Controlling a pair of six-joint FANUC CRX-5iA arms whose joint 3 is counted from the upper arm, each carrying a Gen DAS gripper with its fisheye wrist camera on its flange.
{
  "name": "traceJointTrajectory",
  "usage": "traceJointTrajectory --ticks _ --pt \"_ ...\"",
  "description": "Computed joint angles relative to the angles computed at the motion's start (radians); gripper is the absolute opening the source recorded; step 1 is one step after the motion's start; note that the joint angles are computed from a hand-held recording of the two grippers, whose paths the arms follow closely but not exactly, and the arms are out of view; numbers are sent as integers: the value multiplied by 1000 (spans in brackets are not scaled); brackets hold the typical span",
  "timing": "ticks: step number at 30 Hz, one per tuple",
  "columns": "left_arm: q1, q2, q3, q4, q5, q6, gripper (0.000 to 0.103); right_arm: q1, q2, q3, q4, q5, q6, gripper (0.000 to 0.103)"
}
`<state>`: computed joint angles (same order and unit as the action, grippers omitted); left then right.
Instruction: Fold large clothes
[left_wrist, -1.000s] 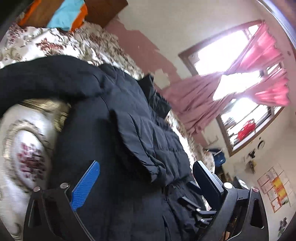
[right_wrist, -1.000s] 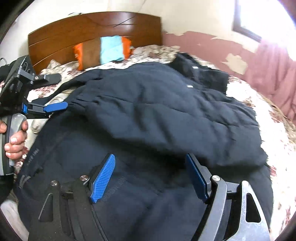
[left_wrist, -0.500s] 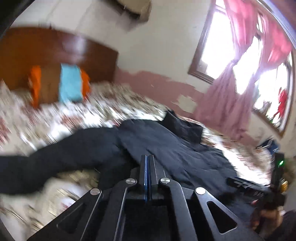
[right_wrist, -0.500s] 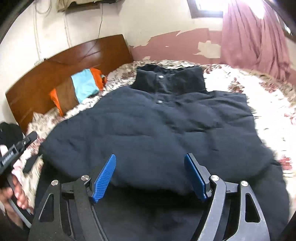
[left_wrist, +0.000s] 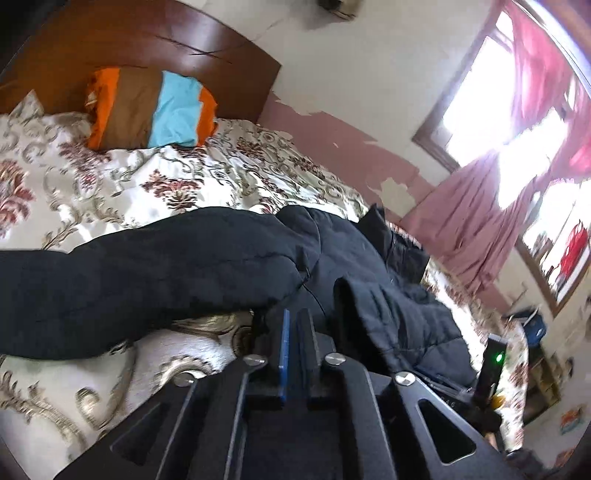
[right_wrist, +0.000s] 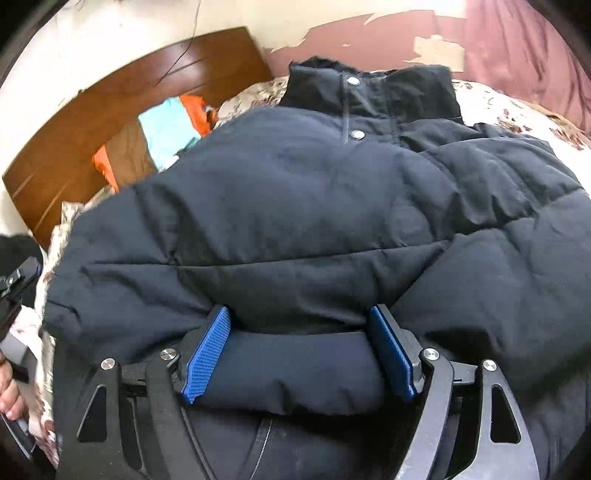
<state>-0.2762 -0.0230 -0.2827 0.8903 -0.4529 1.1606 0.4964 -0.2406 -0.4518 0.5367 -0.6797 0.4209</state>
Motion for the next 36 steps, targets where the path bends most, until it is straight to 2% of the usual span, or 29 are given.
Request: traceJointTrajectory --ticks 2,3,5,6,7,9,13,15,16,20,23,25,27,29,31,32,33,34,36 --pt "21 -38 -39 57 -5 -9 19 18 -49 -44 67 35 -103 73" --pt "30 -50 -48 61 -7 3 29 25 -66 -51 78 33 -116 73" --pt "70 -103 -96 66 -12 59 58 57 -79 -42 105 10 -113 75" --pt "89 -126 -119 68 -4 95 92 64 -82 -36 99 1 -90 77" --pt "103 -161 -161 85 26 124 103 82 -80 -25 105 -13 -67 77" --pt "131 -215 -231 134 58 131 103 112 -85 -25 142 -35 -73 80" --pt "243 -280 -328 134 3 185 103 161 -46 21 177 -83 -64 84" --pt "302 -275 -353 135 -31 215 103 196 -39 53 183 -144 -60 84" --pt "325 -263 -365 174 -60 202 103 208 -20 74 197 -170 -61 84" --pt "361 -190 -439 543 -177 29 102 222 56 136 270 -244 -105 84" --pt "353 -154 -440 661 -161 -40 101 202 117 194 261 -263 -127 84" --pt "351 -125 -424 669 -168 -44 101 187 162 233 256 -275 -135 84" --pt "364 -94 -395 602 -195 -16 101 177 210 273 261 -288 -134 84" --pt "351 -84 -390 602 -176 -5 100 166 261 322 264 -307 -110 84" --pt "302 -72 -395 714 -134 -75 92 153 331 402 257 -348 -44 84" --pt "285 -60 -385 730 -112 -94 87 150 355 426 266 -360 -32 84" --pt "284 -51 -373 707 -98 -84 76 149 371 443 273 -365 -30 84" --pt "281 -44 -361 681 -75 -71 70 141 393 469 264 -364 -13 84" --pt "270 -37 -356 678 -35 -58 43 134 432 525 218 -379 30 84"
